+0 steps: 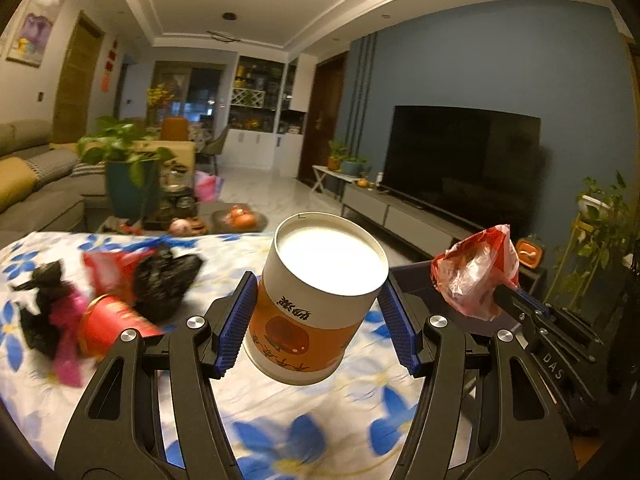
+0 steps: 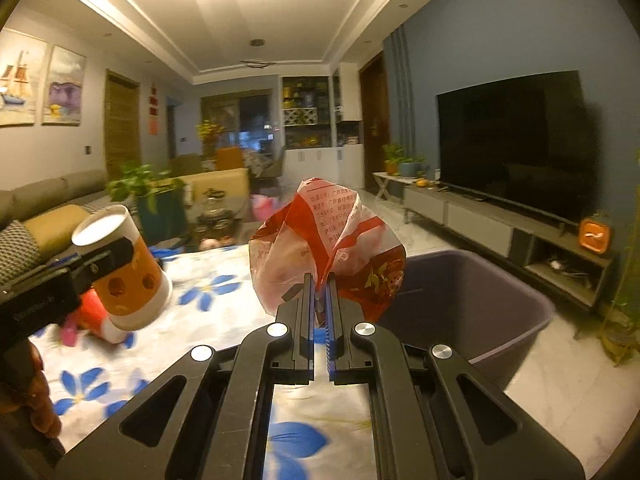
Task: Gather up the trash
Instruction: 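Carry the bag over the grey bin and open the right tool while the left tool carries the cup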
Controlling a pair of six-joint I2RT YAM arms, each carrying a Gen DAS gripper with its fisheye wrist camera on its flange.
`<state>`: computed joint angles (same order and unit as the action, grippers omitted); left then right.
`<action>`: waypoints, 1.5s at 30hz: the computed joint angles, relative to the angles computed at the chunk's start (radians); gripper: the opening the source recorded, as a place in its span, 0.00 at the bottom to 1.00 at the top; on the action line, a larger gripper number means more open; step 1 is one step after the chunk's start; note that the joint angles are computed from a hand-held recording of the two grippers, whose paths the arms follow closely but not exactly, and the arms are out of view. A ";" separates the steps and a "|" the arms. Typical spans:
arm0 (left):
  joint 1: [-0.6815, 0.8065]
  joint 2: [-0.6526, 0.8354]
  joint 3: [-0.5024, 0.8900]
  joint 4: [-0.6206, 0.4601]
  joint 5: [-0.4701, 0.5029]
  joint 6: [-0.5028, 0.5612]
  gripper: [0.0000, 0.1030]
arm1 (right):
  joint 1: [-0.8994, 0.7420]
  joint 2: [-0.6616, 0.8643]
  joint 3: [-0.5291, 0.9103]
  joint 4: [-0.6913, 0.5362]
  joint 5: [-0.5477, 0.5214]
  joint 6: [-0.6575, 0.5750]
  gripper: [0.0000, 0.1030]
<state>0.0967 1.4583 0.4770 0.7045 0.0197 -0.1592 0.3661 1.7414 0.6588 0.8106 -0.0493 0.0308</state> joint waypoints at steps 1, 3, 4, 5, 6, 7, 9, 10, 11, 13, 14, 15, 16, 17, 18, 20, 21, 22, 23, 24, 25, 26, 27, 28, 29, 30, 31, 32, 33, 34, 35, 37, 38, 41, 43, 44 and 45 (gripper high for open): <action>-0.017 0.017 0.014 0.008 -0.006 0.000 0.59 | -0.014 0.007 0.007 0.003 0.006 -0.003 0.05; -0.050 0.067 0.062 0.017 -0.012 0.001 0.59 | -0.048 0.025 0.024 0.007 0.019 -0.006 0.05; -0.065 0.090 0.088 0.013 -0.011 -0.001 0.59 | -0.062 0.036 0.035 0.007 0.018 -0.008 0.05; -0.078 0.114 0.119 0.005 -0.005 -0.005 0.59 | -0.077 0.051 0.050 0.008 0.024 -0.010 0.05; -0.093 0.135 0.140 0.007 -0.006 -0.006 0.59 | -0.084 0.063 0.061 0.007 0.027 -0.010 0.05; -0.108 0.159 0.164 0.011 -0.006 -0.002 0.59 | -0.104 0.073 0.069 0.005 0.017 -0.011 0.05; -0.133 0.206 0.211 0.014 -0.015 0.008 0.59 | -0.120 0.106 0.105 -0.007 0.018 -0.009 0.05; -0.144 0.226 0.232 0.010 -0.017 0.006 0.59 | -0.128 0.124 0.121 -0.008 0.016 -0.010 0.05; -0.152 0.247 0.260 0.002 -0.013 0.003 0.59 | -0.138 0.144 0.140 -0.011 0.017 -0.011 0.05; -0.167 0.280 0.296 -0.001 -0.015 0.001 0.59 | -0.145 0.166 0.156 -0.011 0.020 -0.007 0.05; -0.173 0.297 0.314 0.000 -0.014 0.002 0.59 | -0.151 0.178 0.169 -0.015 0.017 -0.004 0.05; -0.179 0.310 0.331 -0.005 -0.016 0.003 0.59 | -0.156 0.191 0.180 -0.017 0.017 -0.003 0.05; -0.184 0.330 0.353 -0.008 -0.013 0.005 0.59 | -0.157 0.202 0.188 -0.014 0.021 -0.002 0.05; -0.189 0.348 0.370 -0.007 -0.013 0.006 0.59 | -0.161 0.215 0.199 -0.014 0.019 -0.002 0.05; -0.194 0.360 0.381 -0.005 -0.015 0.007 0.59 | -0.164 0.218 0.203 -0.017 0.017 -0.002 0.05; -0.201 0.394 0.416 -0.008 -0.016 0.009 0.59 | -0.170 0.232 0.214 -0.017 0.010 -0.003 0.05; -0.206 0.402 0.426 -0.013 -0.015 0.009 0.59 | -0.169 0.241 0.224 -0.021 0.013 -0.006 0.05; -0.212 0.408 0.429 -0.009 -0.018 0.009 0.59 | -0.170 0.251 0.234 -0.025 0.012 -0.011 0.05; -0.214 0.416 0.436 -0.006 -0.019 0.010 0.59 | -0.174 0.263 0.249 -0.031 0.008 -0.017 0.05; -0.217 0.429 0.448 -0.006 -0.021 0.008 0.59 | -0.170 0.269 0.247 -0.024 0.013 -0.019 0.05; -0.219 0.437 0.457 -0.008 -0.019 0.006 0.59 | -0.166 0.271 0.249 -0.026 0.018 -0.021 0.05; -0.221 0.445 0.468 -0.011 -0.018 0.004 0.59 | -0.167 0.279 0.266 -0.038 0.015 -0.023 0.05; -0.222 0.457 0.481 -0.015 -0.020 0.002 0.59 | -0.166 0.285 0.275 -0.045 0.015 -0.022 0.05; -0.224 0.461 0.488 -0.021 -0.020 0.000 0.59 | -0.170 0.294 0.283 -0.047 0.007 -0.021 0.05; -0.223 0.471 0.499 -0.024 -0.016 -0.004 0.59 | -0.170 0.297 0.285 -0.050 0.004 -0.021 0.05; -0.222 0.476 0.502 -0.025 -0.013 -0.007 0.59 | -0.172 0.306 0.294 -0.055 -0.003 -0.022 0.05; -0.222 0.483 0.512 -0.029 -0.008 -0.010 0.59 | -0.171 0.304 0.295 -0.062 -0.005 -0.022 0.06; -0.219 0.487 0.519 -0.034 -0.002 -0.010 0.59 | -0.174 0.308 0.299 -0.066 -0.011 -0.022 0.08; -0.222 0.495 0.528 -0.037 -0.003 -0.008 0.59 | -0.177 0.313 0.300 -0.064 -0.015 -0.020 0.10; -0.223 0.503 0.536 -0.036 -0.003 -0.005 0.59 | -0.179 0.314 0.304 -0.068 -0.013 -0.019 0.10; -0.226 0.513 0.544 -0.036 -0.002 -0.005 0.59 | -0.182 0.315 0.306 -0.068 -0.012 -0.016 0.10; -0.234 0.528 0.560 -0.040 0.002 -0.009 0.59 | -0.196 0.317 0.306 -0.068 -0.019 0.005 0.18; -0.240 0.538 0.570 -0.047 0.000 -0.009 0.59 | -0.206 0.318 0.305 -0.065 -0.024 0.017 0.33; -0.247 0.565 0.595 -0.053 0.006 -0.005 0.59 | -0.236 0.317 0.269 0.006 -0.015 0.053 0.52; -0.255 0.589 0.615 -0.054 0.017 -0.009 0.60 | -0.245 0.310 0.253 0.022 0.006 0.066 0.52; -0.256 0.602 0.623 -0.052 0.027 -0.010 0.60 | -0.252 0.308 0.249 0.028 0.007 0.079 0.53; -0.261 0.614 0.634 -0.055 0.030 -0.008 0.60 | -0.261 0.306 0.245 0.027 0.000 0.095 0.53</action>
